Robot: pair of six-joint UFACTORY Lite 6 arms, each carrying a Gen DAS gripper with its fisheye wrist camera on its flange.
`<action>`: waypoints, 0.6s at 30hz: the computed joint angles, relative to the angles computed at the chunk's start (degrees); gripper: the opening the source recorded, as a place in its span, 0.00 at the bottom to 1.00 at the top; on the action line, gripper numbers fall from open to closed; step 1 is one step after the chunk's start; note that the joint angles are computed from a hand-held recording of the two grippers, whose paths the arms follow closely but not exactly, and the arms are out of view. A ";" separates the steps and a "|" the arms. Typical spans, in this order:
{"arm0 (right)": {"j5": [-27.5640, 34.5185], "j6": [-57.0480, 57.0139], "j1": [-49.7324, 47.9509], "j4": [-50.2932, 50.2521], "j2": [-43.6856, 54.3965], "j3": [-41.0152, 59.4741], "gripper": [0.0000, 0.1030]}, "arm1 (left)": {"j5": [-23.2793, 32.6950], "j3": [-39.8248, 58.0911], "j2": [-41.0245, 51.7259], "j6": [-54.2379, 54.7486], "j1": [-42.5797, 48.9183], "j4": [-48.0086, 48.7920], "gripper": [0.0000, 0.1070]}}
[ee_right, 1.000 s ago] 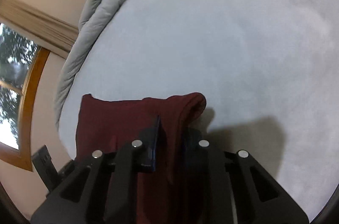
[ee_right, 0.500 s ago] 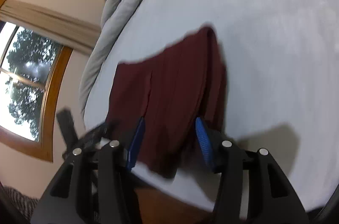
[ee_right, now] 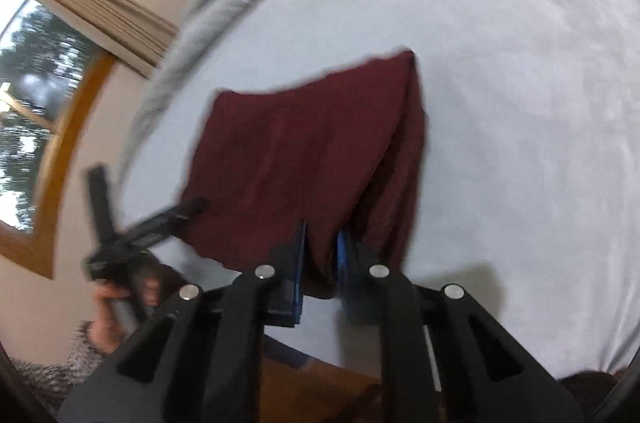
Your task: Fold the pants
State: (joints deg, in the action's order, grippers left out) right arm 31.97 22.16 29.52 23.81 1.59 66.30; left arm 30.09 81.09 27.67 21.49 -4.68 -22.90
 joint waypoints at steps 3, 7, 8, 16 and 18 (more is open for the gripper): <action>-1.94 -1.24 -0.24 3.44 1.06 -3.77 0.14 | -0.64 -0.83 0.96 -2.82 -0.84 3.51 0.92; -2.44 1.84 -0.15 3.61 -1.70 -4.30 0.26 | 0.35 -1.67 -0.33 -3.30 -0.13 2.59 0.91; -1.59 4.27 0.12 1.16 -2.16 -3.52 0.27 | 1.07 -1.88 -1.51 -4.35 -0.18 3.56 0.90; -0.42 17.00 6.89 -13.95 -4.43 2.07 0.27 | 0.24 -12.07 -17.29 -6.08 -5.17 5.89 0.91; -1.19 14.46 7.16 -10.14 -1.28 2.29 0.27 | -0.01 -13.12 -17.56 -7.36 -6.19 7.81 0.91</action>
State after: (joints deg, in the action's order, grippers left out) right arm 30.78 36.61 36.68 13.67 0.32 68.59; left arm 30.09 67.96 10.11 14.14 -10.87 -15.10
